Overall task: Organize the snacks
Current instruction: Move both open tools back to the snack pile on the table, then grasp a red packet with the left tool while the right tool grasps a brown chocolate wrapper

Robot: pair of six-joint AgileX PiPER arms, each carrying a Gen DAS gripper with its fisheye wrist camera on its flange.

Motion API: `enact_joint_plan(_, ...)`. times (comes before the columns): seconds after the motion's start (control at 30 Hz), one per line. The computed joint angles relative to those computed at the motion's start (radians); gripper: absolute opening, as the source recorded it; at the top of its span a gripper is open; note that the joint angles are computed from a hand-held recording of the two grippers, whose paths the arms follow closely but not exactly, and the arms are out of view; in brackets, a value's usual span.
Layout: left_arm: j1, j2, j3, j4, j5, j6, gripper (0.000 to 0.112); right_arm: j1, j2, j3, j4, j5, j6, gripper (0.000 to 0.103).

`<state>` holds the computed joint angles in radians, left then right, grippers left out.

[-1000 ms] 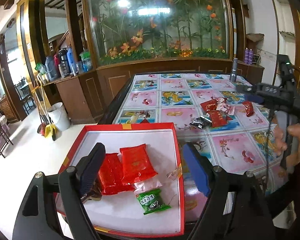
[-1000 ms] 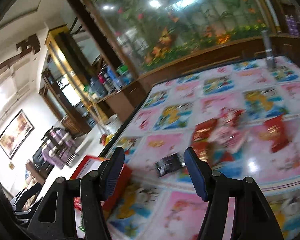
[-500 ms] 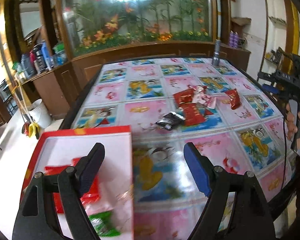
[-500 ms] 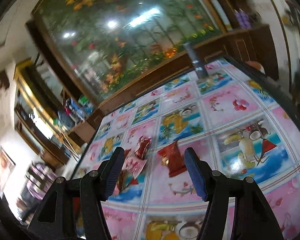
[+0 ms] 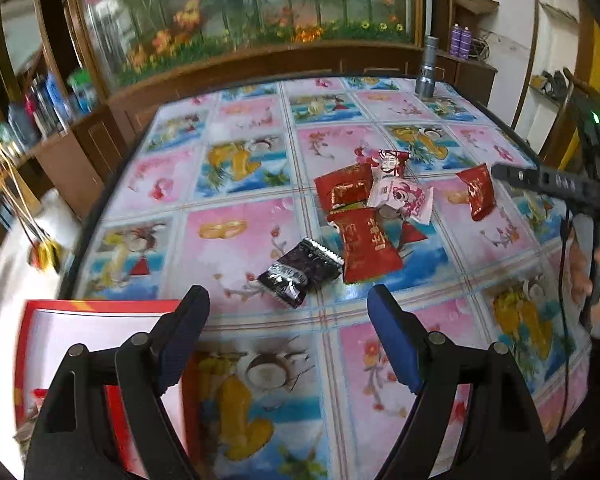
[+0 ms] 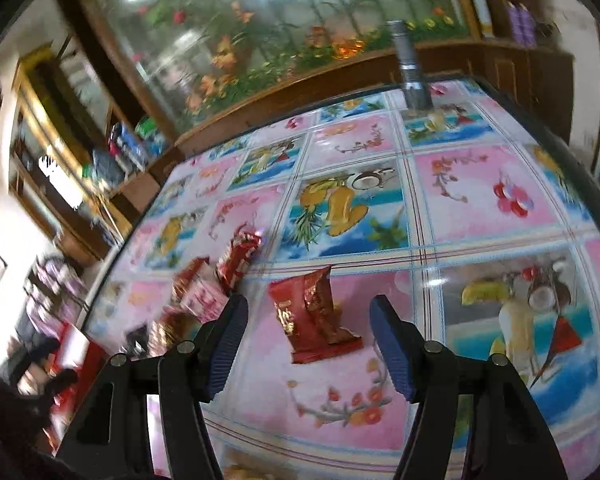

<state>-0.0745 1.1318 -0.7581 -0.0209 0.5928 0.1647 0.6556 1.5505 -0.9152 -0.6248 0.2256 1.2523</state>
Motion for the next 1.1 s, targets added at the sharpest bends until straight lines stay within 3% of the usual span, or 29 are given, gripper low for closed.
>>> enact_joint_plan(0.07, -0.004, 0.055, -0.043, 0.019, -0.021, -0.028, 0.081, 0.001, 0.017, -0.006, 0.042, -0.018, -0.06, 0.069)
enact_joint_plan(0.17, -0.022, 0.169, -0.151, 0.046, -0.034, -0.066, 0.081, 0.037, 0.061, -0.039, -0.128, 0.036, 0.08, 0.069)
enact_joint_plan(0.27, -0.036, 0.304, -0.284, -0.006, 0.011, -0.04, 0.081, 0.025, 0.08, -0.042, -0.151, 0.002, 0.104, 0.069)
enact_joint_plan(0.33, -0.072, 0.395, -0.367, 0.052, 0.03, -0.123, 0.081, 0.029, 0.112, -0.062, -0.218, 0.029, 0.174, 0.069)
enact_joint_plan(0.4, -0.102, 0.463, -0.431, 0.09, 0.049, -0.164, 0.081, 0.019, 0.143, -0.083, -0.157, 0.027, 0.12, 0.063)
enact_joint_plan(0.47, -0.133, 0.524, -0.482, 0.14, 0.06, -0.217, 0.081, 0.014, 0.165, -0.103, -0.096, 0.032, 0.052, 0.044)
enact_joint_plan(0.57, -0.154, 0.603, -0.548, 0.165, 0.094, -0.265, 0.081, 0.029, 0.187, -0.13, -0.099, 0.074, 0.036, 0.036)
enact_joint_plan(0.7, -0.17, 0.659, -0.573, 0.187, 0.08, -0.296, 0.082, 0.026, 0.186, -0.135, -0.042, 0.075, -0.015, 0.035)
enact_joint_plan(0.8, -0.172, 0.703, -0.618, 0.209, 0.065, -0.332, 0.082, -0.01, 0.17, -0.118, 0.121, 0.028, -0.139, 0.035)
enact_joint_plan(0.87, -0.148, 0.74, -0.655, 0.108, 0.085, -0.271, 0.082, -0.022, 0.164, -0.108, 0.177, 0.011, -0.186, 0.035)
enact_joint_plan(0.97, -0.125, 0.724, -0.589, -0.04, 0.074, -0.144, 0.081, -0.026, 0.162, -0.106, 0.203, 0.009, -0.213, 0.035)
enact_joint_plan(1.03, -0.152, 0.67, -0.489, 0.016, 0.006, -0.142, 0.082, -0.033, 0.159, -0.101, 0.241, -0.002, -0.245, 0.035)
enact_joint_plan(1.1, -0.156, 0.603, -0.383, -0.019, -0.045, -0.122, 0.078, -0.031, 0.156, -0.101, 0.241, 0.001, -0.244, 0.035)
